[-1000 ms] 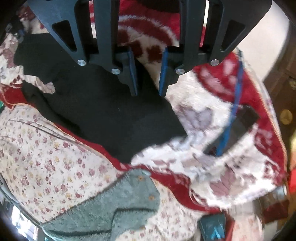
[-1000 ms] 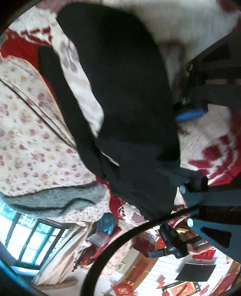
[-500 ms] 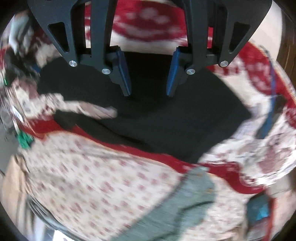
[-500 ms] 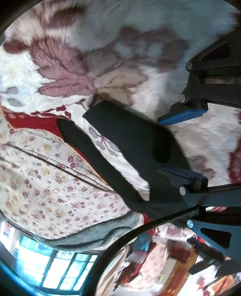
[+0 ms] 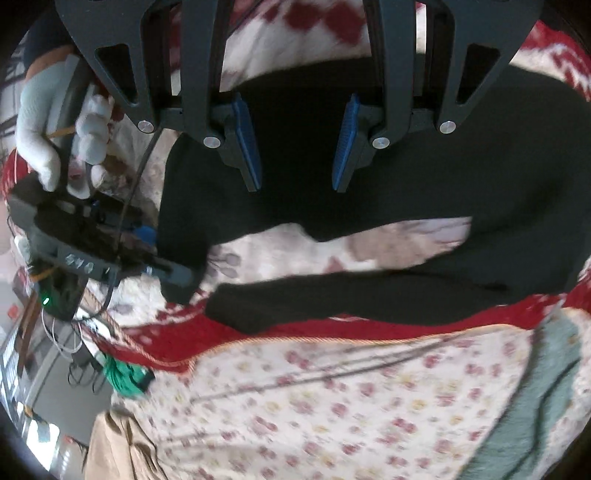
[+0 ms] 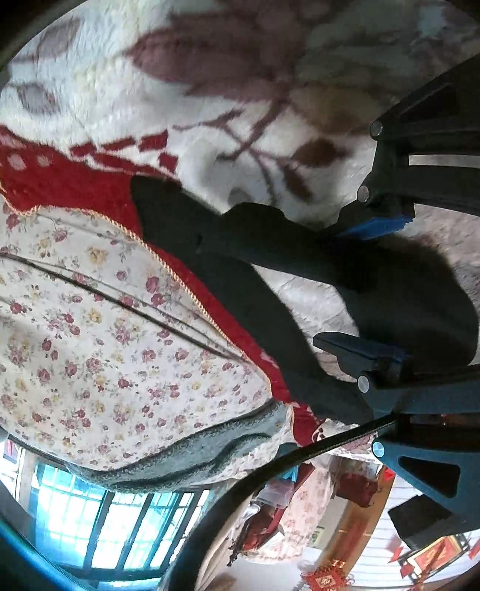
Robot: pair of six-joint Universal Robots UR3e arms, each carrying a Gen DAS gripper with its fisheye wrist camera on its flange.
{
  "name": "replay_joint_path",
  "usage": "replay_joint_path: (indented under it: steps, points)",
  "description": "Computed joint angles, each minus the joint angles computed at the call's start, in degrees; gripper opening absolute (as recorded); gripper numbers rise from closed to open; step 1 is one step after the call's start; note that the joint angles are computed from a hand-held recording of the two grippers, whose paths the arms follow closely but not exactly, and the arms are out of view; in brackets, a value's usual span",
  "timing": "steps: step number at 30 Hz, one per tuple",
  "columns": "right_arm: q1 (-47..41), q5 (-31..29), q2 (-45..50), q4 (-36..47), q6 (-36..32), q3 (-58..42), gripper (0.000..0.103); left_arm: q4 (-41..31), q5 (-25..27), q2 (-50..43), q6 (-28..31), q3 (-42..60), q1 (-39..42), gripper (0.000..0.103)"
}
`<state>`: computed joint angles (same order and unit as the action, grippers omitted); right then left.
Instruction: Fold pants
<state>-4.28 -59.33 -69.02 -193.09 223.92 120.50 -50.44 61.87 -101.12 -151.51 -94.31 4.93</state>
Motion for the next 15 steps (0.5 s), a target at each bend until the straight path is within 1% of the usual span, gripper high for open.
replay_joint_path:
  steps: [2,4,7,10,12,13,14,15]
  points:
    - [-1.3,2.1,0.2,-3.6,0.5,1.2,0.047,1.9,2.8,-3.1,-2.0,1.5,-2.9,0.039]
    - [-3.1,4.2,-0.2,-9.5,1.1,4.0,0.049,2.9,4.4,-5.1,-3.4,2.5,-4.3,0.039]
    - [-4.8,5.8,-1.4,-13.3,1.1,6.1,0.05,4.6,5.1,-6.9,-4.4,3.0,-4.9,0.039]
    - [-4.4,3.6,-4.3,-10.9,-0.3,7.2,0.05,6.1,5.7,-7.3,-4.9,2.9,-5.3,0.039]
    - [-4.7,4.2,-4.9,-12.8,0.2,8.5,0.05,6.5,5.8,-7.5,-5.4,3.0,-5.4,0.039]
    - [-5.1,4.6,-5.2,-15.6,1.0,9.7,0.05,6.6,5.8,-7.7,-5.6,3.1,-5.4,0.039]
    - [-4.9,3.8,-6.3,-15.5,0.8,10.3,0.05,6.7,5.7,-7.7,-5.7,3.1,-5.4,0.039]
    - [-3.6,0.3,-9.0,-10.7,-0.7,10.2,0.05,6.8,5.7,-7.7,-5.8,3.0,-5.4,0.039]
